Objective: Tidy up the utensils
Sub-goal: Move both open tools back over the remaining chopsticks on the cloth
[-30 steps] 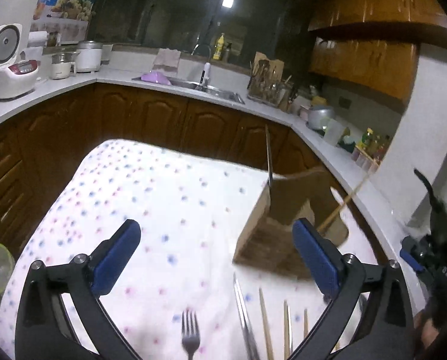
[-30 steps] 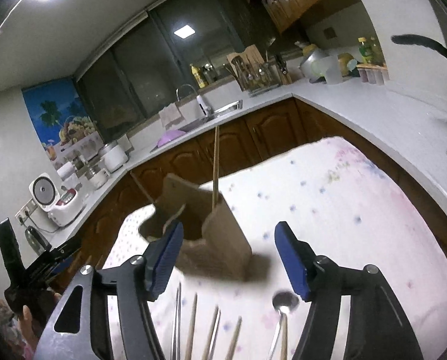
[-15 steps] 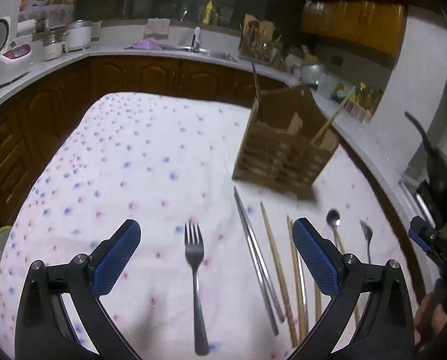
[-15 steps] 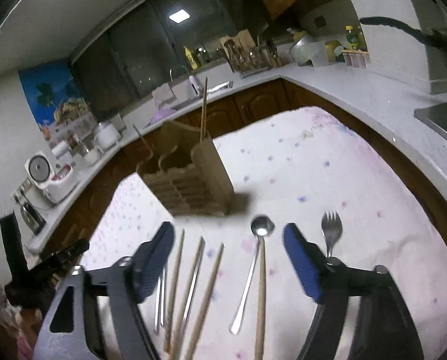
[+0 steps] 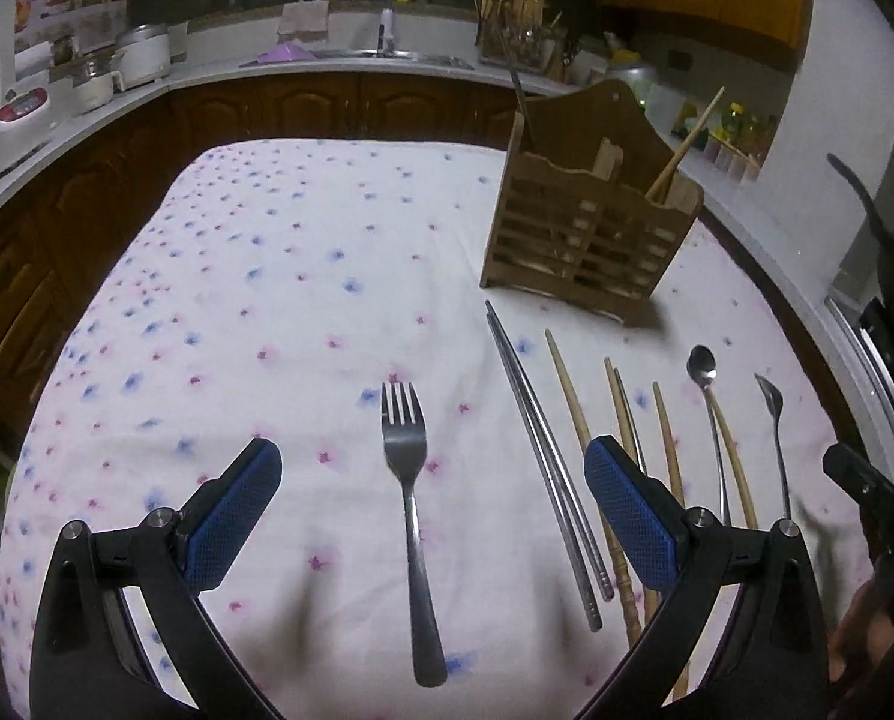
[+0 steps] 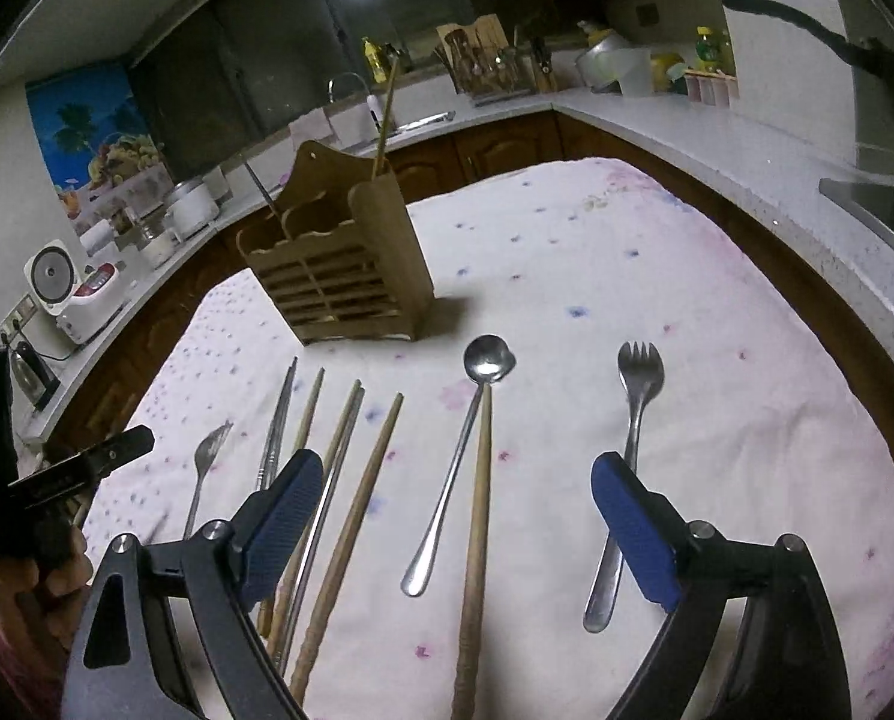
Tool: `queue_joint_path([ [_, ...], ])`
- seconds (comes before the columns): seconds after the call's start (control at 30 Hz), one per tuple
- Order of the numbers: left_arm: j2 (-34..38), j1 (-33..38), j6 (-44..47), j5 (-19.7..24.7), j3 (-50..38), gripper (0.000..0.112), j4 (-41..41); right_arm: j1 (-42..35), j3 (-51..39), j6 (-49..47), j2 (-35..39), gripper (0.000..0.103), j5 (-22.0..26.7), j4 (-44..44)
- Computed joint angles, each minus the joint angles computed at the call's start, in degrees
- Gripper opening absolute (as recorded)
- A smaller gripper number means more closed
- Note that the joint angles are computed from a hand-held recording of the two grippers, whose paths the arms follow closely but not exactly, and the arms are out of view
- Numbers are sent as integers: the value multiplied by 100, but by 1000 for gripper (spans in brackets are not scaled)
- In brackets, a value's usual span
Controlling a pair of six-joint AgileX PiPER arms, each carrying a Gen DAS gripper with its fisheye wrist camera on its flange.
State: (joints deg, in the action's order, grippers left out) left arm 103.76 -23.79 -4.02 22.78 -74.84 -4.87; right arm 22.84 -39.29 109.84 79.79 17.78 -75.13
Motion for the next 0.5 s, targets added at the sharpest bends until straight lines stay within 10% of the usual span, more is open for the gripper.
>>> queue_joint_path([
  [0.27,482,-120,-156,501,-682,98,308,-94,-255,-783,219,91,156,664],
  [0.5,1349,-192,-62,1306,-1993,85,357,-363,-640,-2022,585,60,-9,1626],
])
